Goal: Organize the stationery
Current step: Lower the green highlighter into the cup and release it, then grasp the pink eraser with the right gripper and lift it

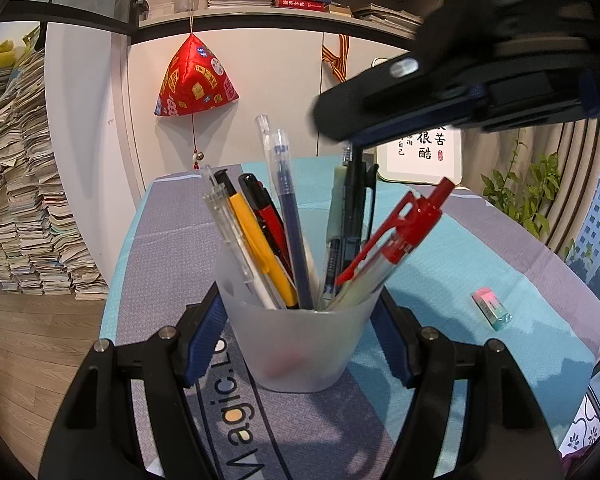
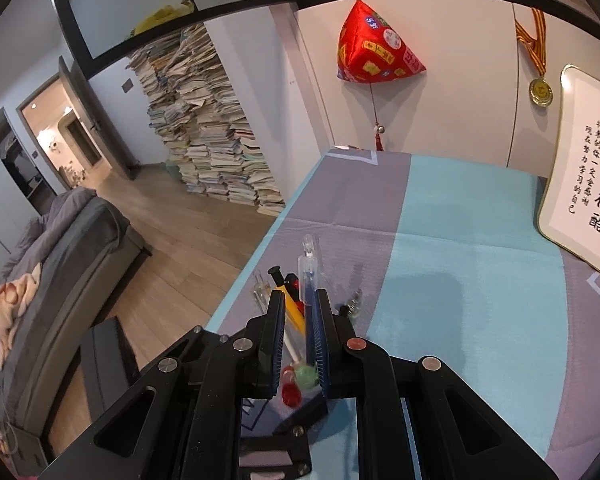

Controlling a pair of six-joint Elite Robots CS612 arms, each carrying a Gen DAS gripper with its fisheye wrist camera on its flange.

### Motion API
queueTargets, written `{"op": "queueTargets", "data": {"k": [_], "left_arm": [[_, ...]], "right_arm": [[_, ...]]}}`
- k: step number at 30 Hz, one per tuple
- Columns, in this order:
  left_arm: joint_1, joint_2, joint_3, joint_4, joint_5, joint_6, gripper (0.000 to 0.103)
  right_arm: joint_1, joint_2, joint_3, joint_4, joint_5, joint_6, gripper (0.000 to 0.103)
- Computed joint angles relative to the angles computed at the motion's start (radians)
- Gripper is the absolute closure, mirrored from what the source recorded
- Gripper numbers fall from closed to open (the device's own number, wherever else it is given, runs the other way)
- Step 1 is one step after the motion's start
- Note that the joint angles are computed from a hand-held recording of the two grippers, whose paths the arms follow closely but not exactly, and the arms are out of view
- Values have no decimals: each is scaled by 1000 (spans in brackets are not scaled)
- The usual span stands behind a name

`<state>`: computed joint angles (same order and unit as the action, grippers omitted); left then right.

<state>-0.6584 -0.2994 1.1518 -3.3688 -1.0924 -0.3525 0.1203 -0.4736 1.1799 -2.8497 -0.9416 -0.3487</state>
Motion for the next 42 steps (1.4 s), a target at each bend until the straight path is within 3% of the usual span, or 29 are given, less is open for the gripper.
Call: {"op": "queueTargets", "data": {"k": [6,9,12,14,18,25,28,30,41,42], "left_arm": [[0,0,0,0,0,0,35],[0,0,0,0,0,0,35],[0,0,0,0,0,1,35],[0,0,1,-1,0,1,35],[1,0,1,-1,0,0,35],[0,0,1,-1,-1,1,35],[1,0,2,-2,-1,1,35],[1,0,1,-2,-1,1,35],[0,0,1,-2,-1,1,35],[0,0,1,-1,-1,1,35]], "right_arm": [[-36,-40,69,-74,-40,29,89],[-52,-50,84,-72,-157,52,88],[-59,-38,69,-8,-329,82,88],[-66,-22,50,55,-380,100,88],[-81,14,10,173,-388,137,88],[-79,35,-8,224,-358,148,87],[-73,36,-9,226,-356,147,72],[-69,36,-7,222,-362,140,71],[-54,61,-46,256,-392,151,71],[-52,62,-46,248,-400,150,78]]}}
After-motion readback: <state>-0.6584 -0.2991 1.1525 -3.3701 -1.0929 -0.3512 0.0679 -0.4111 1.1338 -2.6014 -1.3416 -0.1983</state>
